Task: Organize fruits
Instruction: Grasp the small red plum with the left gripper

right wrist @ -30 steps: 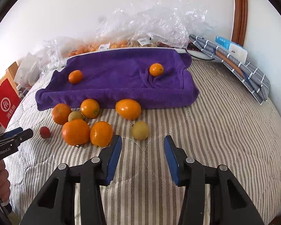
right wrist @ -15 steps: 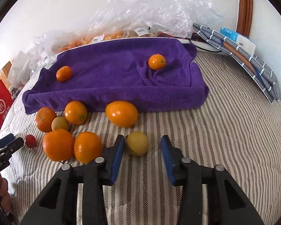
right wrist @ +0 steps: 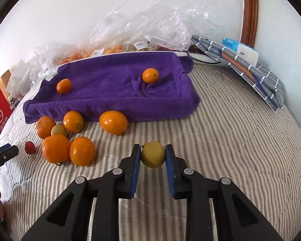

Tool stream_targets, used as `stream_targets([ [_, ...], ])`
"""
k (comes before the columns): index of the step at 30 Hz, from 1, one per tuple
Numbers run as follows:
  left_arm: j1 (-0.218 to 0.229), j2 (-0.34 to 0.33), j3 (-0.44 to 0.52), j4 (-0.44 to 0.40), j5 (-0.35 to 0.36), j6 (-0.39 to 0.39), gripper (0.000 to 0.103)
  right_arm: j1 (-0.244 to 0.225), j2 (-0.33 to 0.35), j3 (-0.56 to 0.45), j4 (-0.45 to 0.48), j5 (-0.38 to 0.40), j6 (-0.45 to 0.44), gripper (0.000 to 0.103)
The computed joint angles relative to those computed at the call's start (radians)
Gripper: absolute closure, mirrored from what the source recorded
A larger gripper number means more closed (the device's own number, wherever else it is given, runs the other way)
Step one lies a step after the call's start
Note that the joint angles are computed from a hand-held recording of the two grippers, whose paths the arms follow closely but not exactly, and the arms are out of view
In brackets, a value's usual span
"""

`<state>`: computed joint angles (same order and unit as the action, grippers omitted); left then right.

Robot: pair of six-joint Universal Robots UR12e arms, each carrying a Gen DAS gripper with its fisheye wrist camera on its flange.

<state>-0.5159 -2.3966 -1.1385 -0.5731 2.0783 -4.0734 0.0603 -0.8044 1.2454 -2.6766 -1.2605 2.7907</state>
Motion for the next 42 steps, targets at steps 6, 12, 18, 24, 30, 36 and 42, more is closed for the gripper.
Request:
stream_targets([
  [6, -0.014, -0.069, 0.137, -0.07, 0.002, 0.131, 0.031, -0.006, -0.007, 0.02, -0.053, -0.006, 0.001, 0.078],
  [12, -0.002, -0.098, 0.198, -0.136, -0.044, 0.112, 0.056, -0.017, -0.002, 0.004, -0.011, 0.026, 0.027, 0.078],
  [18, 0.004, -0.084, 0.158, -0.063, -0.063, 0.095, 0.071, -0.017, 0.0, 0.0, 0.007, 0.049, 0.016, 0.078],
  [24, 0.011, -0.063, 0.094, 0.073, -0.096, 0.078, 0.072, -0.019, 0.003, -0.007, 0.021, 0.056, 0.031, 0.078],
  [30, 0.013, -0.065, 0.102, 0.05, -0.114, 0.066, 0.073, -0.017, 0.005, -0.01, 0.024, 0.048, 0.031, 0.078],
  [36, 0.013, -0.068, 0.114, 0.027, -0.112, 0.07, 0.08, -0.014, 0.008, -0.015, 0.036, 0.033, 0.018, 0.078],
  [42, 0.014, -0.055, 0.068, 0.132, -0.112, 0.056, 0.08, -0.018, 0.01, -0.018, 0.037, 0.038, 0.047, 0.078],
])
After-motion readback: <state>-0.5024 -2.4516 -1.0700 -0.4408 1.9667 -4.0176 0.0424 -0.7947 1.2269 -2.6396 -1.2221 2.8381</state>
